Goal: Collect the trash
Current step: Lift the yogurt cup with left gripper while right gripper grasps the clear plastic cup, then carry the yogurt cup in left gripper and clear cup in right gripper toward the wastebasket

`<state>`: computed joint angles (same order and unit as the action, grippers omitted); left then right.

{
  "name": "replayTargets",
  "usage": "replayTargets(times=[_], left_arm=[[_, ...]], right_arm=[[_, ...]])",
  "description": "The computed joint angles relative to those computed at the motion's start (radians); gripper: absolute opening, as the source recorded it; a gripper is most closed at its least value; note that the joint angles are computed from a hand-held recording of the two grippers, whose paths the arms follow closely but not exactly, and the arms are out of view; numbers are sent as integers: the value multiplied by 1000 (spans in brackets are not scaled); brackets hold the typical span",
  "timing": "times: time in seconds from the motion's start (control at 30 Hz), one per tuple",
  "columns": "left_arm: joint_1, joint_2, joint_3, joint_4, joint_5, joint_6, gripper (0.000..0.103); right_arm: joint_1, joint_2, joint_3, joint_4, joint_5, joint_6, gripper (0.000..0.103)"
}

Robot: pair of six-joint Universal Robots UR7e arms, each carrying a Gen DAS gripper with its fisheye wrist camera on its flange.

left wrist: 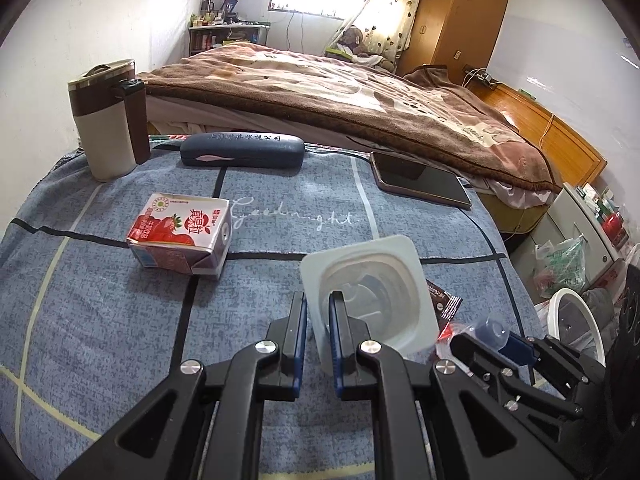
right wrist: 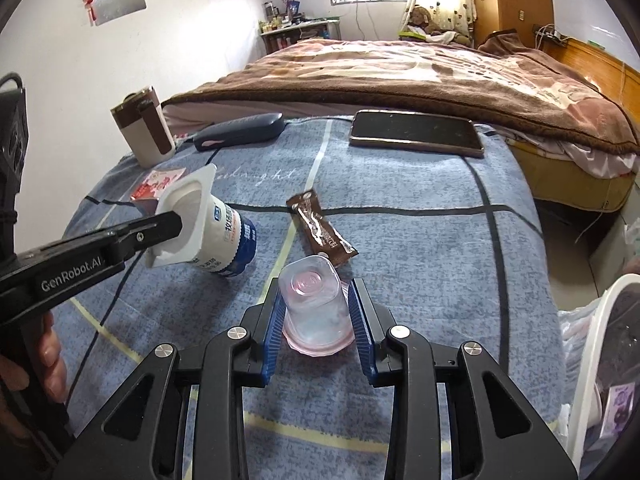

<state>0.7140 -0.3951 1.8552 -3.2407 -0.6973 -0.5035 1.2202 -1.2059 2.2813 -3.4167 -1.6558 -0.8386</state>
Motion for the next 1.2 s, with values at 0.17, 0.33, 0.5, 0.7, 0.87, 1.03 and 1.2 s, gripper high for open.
replayTargets(times=[0.17,0.33,0.5,0.7,0.87,1.03,1.2], left_arm=[[-12,-1,21,-7,-14,-15,11],[0,14,2,8,-54,-14,11],[11,33,-24,32,-48,-36,11],[-8,43,-24,36,-13,-16,8],[-28,44,-11,9,3,-4,6],[-41,36,13,-17,3,-15,6],[-79,31,32,-27,24,-15,6]], right_arm=[[-15,-27,22,-4,23,0,35],[-34,-46,36,5,40,4,35],[-52,-65,41,22,52,9,35],[-73,-90,41,78,76,6,35],[-103,-135,53,155,107,6,35],[-118,-158,67,147,114,9,35],[-129,-186,91,113,136,4,35]])
